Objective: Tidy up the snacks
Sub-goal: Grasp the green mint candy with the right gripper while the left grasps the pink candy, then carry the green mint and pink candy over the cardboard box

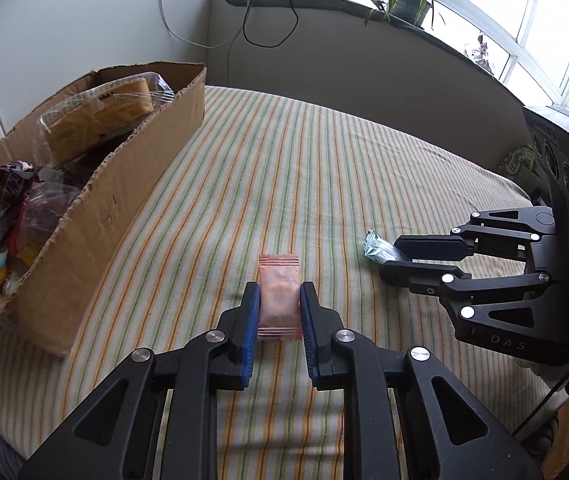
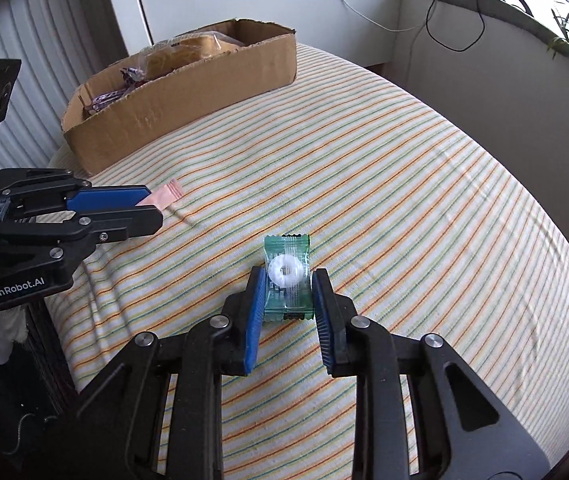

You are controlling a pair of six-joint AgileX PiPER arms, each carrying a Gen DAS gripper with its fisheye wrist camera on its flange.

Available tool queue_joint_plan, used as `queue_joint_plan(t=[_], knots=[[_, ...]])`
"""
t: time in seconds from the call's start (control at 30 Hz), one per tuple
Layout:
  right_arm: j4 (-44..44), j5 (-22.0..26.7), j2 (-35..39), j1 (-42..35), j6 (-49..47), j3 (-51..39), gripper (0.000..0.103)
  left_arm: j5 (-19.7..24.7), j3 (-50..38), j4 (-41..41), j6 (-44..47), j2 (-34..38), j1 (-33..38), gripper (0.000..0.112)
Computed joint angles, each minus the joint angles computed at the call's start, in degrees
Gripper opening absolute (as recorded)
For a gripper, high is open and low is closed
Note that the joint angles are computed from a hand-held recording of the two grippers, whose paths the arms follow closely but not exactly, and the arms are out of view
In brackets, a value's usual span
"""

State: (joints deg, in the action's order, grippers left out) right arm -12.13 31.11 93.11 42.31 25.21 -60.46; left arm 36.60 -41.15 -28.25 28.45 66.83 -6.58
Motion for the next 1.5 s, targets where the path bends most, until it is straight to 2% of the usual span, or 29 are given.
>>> queue_joint_plan(t=[0.17,0.37,0.73,1.13,1.5], knots=[[-5.24,2.36,-2.47,2.03,8.39,-0.75,0.025,3.39,0.19,-5.41,7.78,-2.55,5.54,0.018],[-10.24,7.54,-3.64,5.38,14.92,-5.56,0.025,10.72,-0.6,-10.94,15.86,-6.81,14.04,0.018],[-13.48,14.93,2.4,9.69,16.52,-20.6,0.025,20.76,-3.86,-19.83,29.55,-7.47,29.41,0.018],[-10.28,19.82,17.46,8.72,8.18,-44.46,0.025,23.17,-10.45,-24.91,37.98,0.89,38.39,0.018],[-5.68,26.43,30.95,7.28,0.98,-65.38,0.025,22.39,-15.42,-26.84,41.03,7.86,42.91,0.018]])
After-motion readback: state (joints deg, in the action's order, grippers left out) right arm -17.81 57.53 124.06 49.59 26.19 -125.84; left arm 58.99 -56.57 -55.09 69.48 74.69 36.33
